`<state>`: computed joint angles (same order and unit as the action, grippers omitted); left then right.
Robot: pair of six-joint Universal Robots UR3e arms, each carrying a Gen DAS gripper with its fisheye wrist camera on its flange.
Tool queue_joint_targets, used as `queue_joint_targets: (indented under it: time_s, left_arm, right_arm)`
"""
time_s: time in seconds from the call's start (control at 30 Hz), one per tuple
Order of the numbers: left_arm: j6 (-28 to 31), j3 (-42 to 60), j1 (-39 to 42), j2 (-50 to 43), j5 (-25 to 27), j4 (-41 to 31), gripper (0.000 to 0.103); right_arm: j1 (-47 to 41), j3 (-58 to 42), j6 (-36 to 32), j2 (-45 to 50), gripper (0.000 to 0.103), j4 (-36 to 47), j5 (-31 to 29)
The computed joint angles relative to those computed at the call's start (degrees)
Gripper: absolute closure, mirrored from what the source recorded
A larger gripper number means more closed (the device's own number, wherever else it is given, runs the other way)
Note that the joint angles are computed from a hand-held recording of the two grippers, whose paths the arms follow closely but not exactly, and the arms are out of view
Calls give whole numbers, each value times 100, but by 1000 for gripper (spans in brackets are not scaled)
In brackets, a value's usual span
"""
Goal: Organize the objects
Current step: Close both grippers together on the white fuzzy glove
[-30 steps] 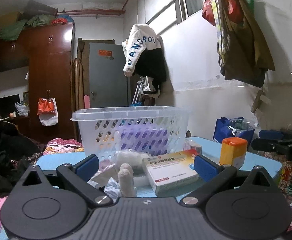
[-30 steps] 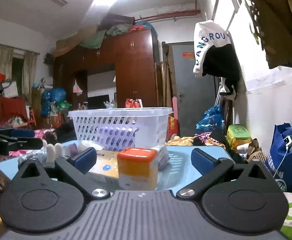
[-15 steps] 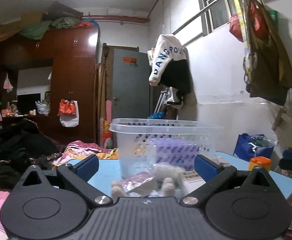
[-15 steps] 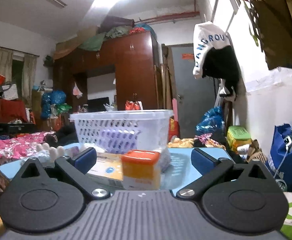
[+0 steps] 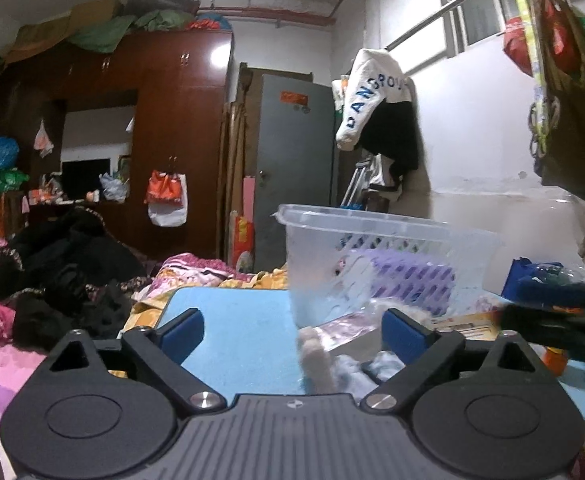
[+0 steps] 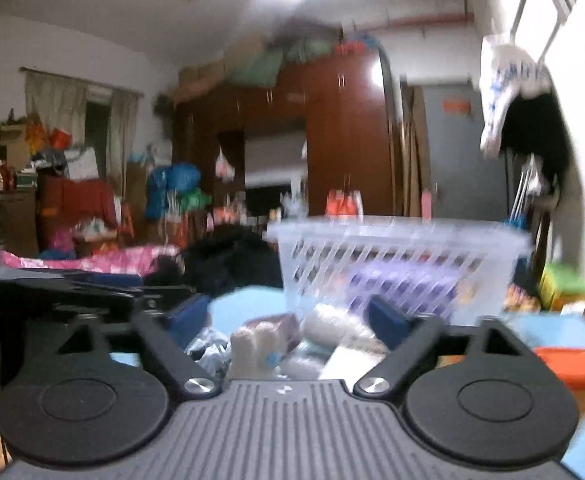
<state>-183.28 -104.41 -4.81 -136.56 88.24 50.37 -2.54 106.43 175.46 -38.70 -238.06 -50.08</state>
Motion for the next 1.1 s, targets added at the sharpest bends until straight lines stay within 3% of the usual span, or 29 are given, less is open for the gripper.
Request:
queue_joint_targets:
  time_s: [0.13,0.47,0.63,0.73,0.9,1.1]
  left_arm:
    - [-96,86,102,-64,-86,-146,18]
    - [3,342,26,-264,-75,-440,35]
    - [125,444,-69,-339,-24,-587,56]
    - [203,373,-66,-327,-171,-516,79]
    - [205,205,-123,-314,-191,-167,85]
    - [196,57,-186,-113,-213,39,85]
  right_arm:
    - [389,-605,-190,264,41,718,-442]
    - [619,-309,-526,225,56,815,-702]
    - [642,-235,-616,151,70,906,-663]
    - [707,-185,-707,148,77,847,-717]
    - [589,-124,-721,125,85,768,-489]
    - [478,-44,-649,-75,87,677,-335]
